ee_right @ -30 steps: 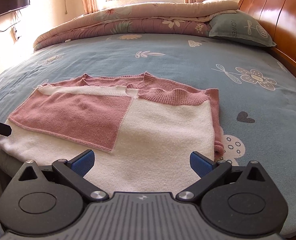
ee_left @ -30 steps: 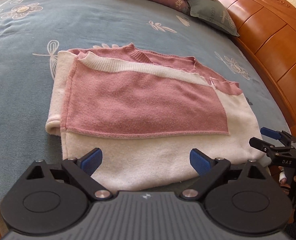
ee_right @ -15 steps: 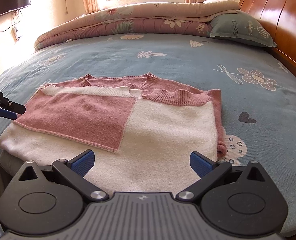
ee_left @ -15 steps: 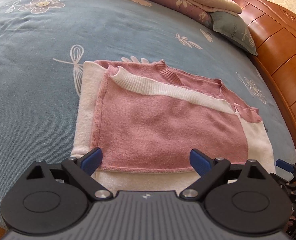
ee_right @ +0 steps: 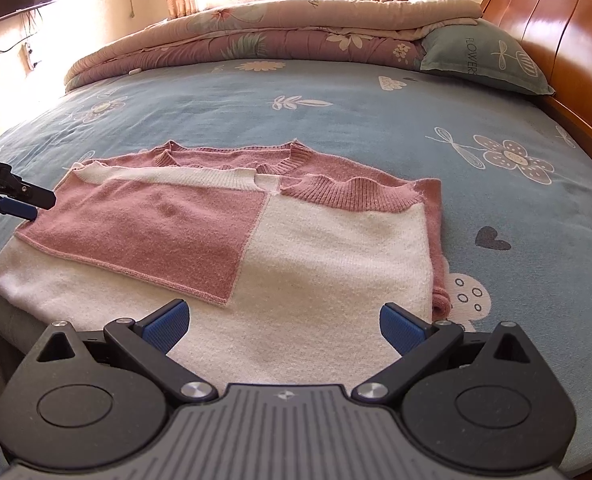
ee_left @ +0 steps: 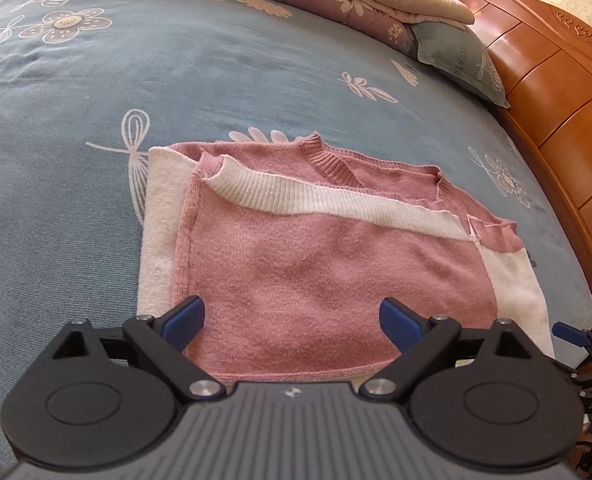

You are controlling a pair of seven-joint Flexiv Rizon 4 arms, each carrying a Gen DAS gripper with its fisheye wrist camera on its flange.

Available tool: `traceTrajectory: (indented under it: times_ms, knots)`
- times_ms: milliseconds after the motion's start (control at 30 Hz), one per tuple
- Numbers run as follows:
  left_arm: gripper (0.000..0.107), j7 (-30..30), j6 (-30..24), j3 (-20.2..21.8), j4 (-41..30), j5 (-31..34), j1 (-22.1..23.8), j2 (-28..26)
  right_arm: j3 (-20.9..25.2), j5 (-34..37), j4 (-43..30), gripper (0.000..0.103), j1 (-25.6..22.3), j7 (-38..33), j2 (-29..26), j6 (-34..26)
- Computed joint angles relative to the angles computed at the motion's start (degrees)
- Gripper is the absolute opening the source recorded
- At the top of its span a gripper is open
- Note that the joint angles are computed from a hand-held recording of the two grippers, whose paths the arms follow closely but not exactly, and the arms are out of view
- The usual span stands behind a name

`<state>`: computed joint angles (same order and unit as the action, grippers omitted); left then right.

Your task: Fold clothes

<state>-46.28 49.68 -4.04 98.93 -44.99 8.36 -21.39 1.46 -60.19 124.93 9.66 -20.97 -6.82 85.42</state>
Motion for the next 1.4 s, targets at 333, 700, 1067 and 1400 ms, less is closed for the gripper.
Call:
traceTrajectory:
  times_ms: [333, 700, 1067, 1400]
  knots:
    - [0.094, 0.8, -1.1, -0.7, -2.5, -2.3, 1.2, -0.7, -0.3, 2.0, -0.1, 0.103, 0.5, -0.7, -0.5, 1.2]
    - [0.094, -5.6, 1.4, -1.1, -9.7, 1.6, 0.8, -7.8, 0.8, 6.9, -0.7, 0.103, 2.1, -5.9, -0.5, -1.3]
    - [0.094, -1.4, -1.9, -2.4, -8.4, -4.8, 5.2, -5.1, 1.4, 9.4, -1.4, 0.103, 2.6, -7.4, -1.1, -1.4]
    - [0.094, -5.3, -11.8, -2.1, -7.6, -9.1, 8.0, -7.4, 1.3, 12.4, -1.7, 0.103, 4.3, -10.6, -1.0, -2.1]
